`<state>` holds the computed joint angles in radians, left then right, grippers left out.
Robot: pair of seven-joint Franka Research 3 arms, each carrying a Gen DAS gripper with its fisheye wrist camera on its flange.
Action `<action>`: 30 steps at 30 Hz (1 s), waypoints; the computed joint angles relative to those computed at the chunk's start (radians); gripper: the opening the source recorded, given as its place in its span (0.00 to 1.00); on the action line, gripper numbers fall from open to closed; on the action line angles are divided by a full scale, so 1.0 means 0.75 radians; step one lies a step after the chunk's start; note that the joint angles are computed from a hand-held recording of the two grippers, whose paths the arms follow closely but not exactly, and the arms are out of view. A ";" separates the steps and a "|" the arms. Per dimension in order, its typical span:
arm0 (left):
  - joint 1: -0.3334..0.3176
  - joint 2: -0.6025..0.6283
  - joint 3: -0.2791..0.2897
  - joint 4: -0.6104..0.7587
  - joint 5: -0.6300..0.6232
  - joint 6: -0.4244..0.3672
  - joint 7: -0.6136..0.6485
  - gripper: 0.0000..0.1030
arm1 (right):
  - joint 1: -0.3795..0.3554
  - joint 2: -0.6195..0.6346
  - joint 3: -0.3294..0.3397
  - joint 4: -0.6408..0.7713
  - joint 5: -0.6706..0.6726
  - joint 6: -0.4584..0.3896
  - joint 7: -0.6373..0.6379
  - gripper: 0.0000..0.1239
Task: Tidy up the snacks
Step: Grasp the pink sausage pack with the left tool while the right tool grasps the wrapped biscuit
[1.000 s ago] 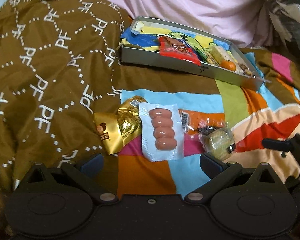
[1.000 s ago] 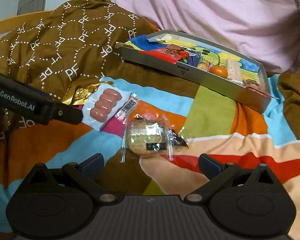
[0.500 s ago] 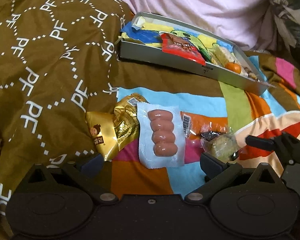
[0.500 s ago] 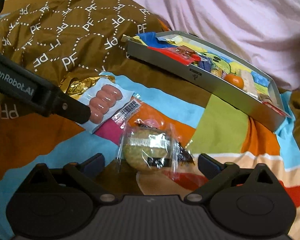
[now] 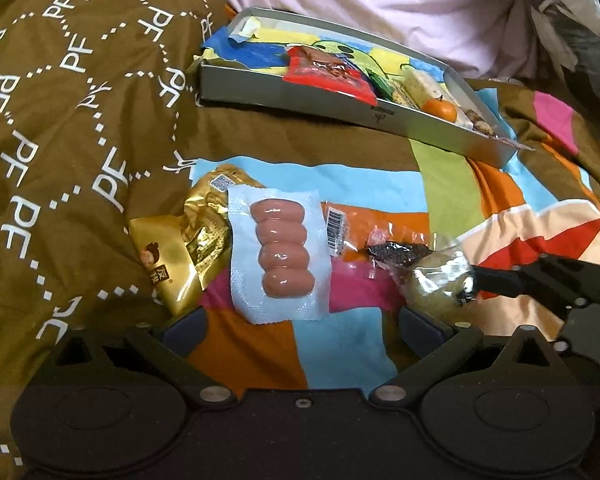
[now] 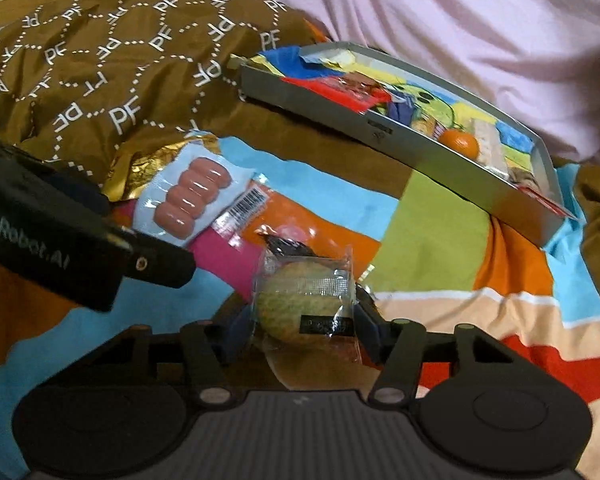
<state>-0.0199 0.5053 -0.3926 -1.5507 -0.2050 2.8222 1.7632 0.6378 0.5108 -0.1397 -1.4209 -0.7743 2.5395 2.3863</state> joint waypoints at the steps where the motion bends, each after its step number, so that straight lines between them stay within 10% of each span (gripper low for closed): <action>1: -0.013 0.004 0.014 0.008 0.011 0.001 -0.019 0.98 | -0.003 -0.010 0.005 -0.007 0.012 -0.009 -0.006 0.49; 14: -0.170 0.111 0.179 0.156 0.270 0.015 -0.298 0.98 | -0.043 -0.057 0.062 -0.047 0.127 -0.020 -0.099 0.50; 21: -0.297 0.142 0.342 0.214 0.544 0.011 -0.521 0.80 | -0.038 -0.033 0.044 -0.027 0.151 0.004 -0.125 0.50; 30: -0.295 0.121 0.338 0.165 0.708 0.081 -0.579 0.61 | -0.009 -0.013 0.000 -0.031 0.088 0.059 -0.092 0.59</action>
